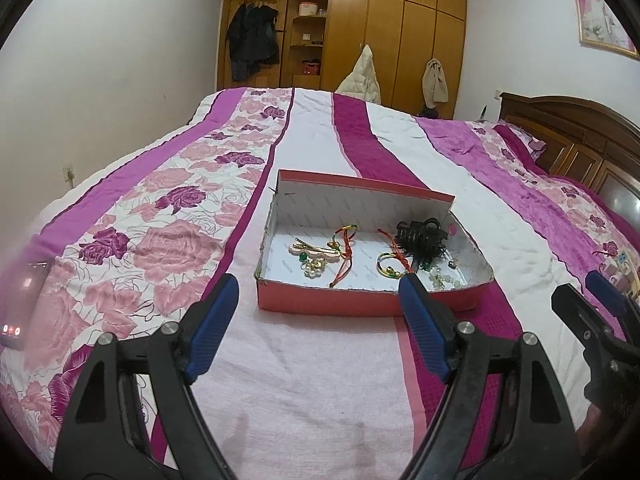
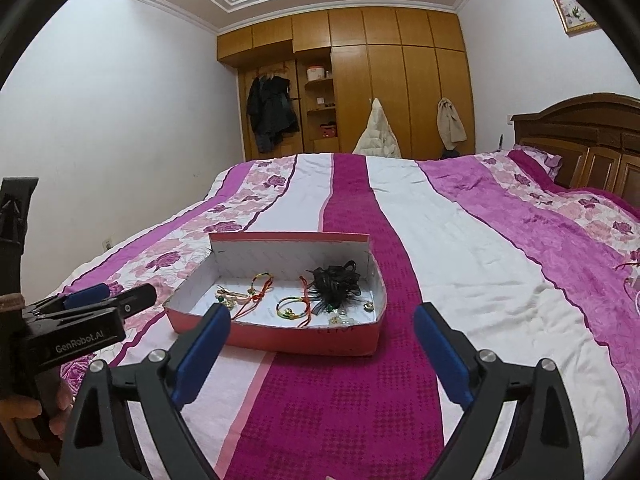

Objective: Organize jewelry

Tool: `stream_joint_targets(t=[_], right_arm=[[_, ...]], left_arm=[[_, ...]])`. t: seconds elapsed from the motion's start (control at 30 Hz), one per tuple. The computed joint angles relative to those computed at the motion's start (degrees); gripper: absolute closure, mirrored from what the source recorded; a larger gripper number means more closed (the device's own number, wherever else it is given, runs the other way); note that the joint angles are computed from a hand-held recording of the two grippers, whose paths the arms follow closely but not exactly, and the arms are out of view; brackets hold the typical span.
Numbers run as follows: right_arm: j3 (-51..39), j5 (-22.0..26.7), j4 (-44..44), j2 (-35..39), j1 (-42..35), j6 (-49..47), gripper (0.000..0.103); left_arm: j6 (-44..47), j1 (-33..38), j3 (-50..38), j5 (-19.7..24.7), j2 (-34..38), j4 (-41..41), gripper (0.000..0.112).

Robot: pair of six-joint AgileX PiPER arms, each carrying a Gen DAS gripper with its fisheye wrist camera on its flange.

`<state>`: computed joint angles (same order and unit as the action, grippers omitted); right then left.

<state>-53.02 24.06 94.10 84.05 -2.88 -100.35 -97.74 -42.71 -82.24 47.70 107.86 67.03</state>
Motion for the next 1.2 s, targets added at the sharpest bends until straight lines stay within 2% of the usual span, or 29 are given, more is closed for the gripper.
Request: stream_joint_targets(t=[1.2], right_arm=[[0.30,-0.04,-0.34,-0.01,-0.23,0.61,0.008]], left_arm=[[-0.04,0.22,0.40,-0.34,-0.15,-0.03,0.038]])
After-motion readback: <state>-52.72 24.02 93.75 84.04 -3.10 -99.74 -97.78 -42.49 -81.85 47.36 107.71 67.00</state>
